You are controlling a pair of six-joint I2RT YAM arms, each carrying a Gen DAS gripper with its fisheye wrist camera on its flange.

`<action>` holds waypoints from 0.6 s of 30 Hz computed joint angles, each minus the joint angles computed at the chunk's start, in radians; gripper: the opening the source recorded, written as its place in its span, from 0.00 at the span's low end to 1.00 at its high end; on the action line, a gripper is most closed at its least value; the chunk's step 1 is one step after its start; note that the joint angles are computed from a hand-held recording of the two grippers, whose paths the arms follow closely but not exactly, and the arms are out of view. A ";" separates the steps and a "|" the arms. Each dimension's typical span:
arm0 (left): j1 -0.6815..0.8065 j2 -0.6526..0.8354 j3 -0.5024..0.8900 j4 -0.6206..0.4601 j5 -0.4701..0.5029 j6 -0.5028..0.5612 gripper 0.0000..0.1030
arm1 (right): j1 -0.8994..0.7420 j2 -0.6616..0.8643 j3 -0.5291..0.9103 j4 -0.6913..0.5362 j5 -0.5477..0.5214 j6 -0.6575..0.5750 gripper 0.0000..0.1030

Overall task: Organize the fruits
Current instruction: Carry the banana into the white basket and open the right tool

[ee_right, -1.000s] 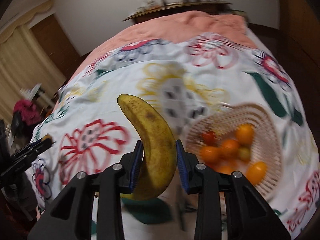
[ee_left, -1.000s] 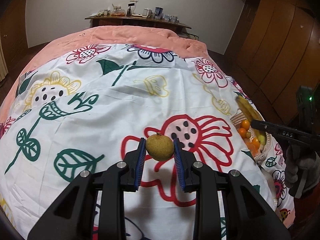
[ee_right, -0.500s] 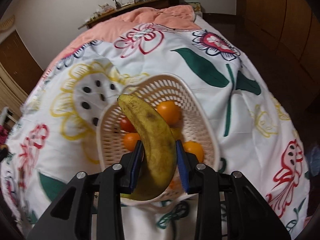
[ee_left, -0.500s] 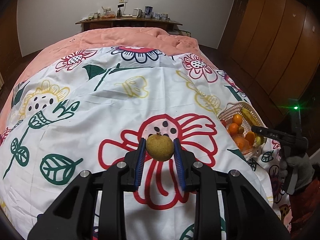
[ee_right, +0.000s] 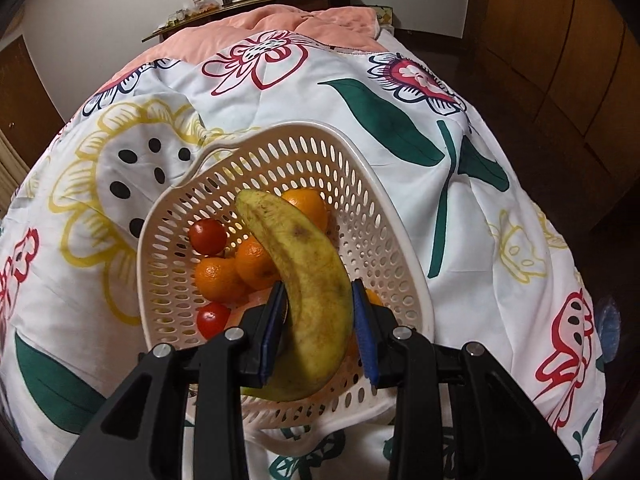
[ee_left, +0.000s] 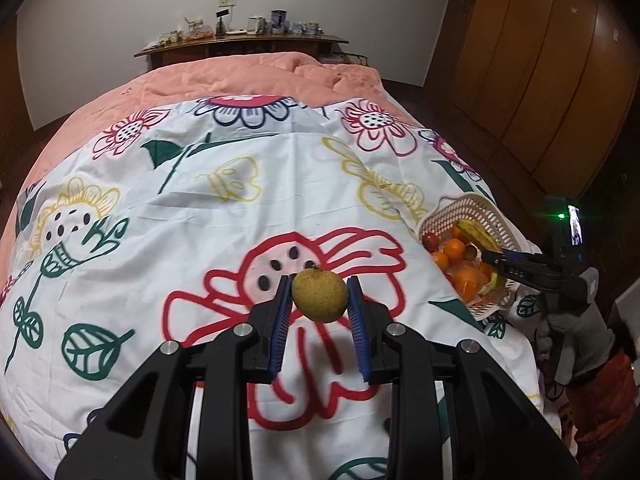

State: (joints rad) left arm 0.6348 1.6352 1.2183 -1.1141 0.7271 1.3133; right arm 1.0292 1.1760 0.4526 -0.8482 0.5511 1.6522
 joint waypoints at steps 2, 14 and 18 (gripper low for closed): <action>-0.020 -0.018 -0.014 -0.014 -0.004 0.007 0.27 | -0.003 -0.002 -0.010 0.011 0.002 -0.006 0.32; -0.184 -0.150 -0.137 -0.005 -0.027 -0.041 0.27 | 0.101 -0.067 -0.011 -0.059 0.102 0.094 0.34; -0.271 -0.197 -0.183 0.003 -0.031 -0.068 0.27 | 0.171 -0.085 0.014 -0.145 0.148 0.181 0.34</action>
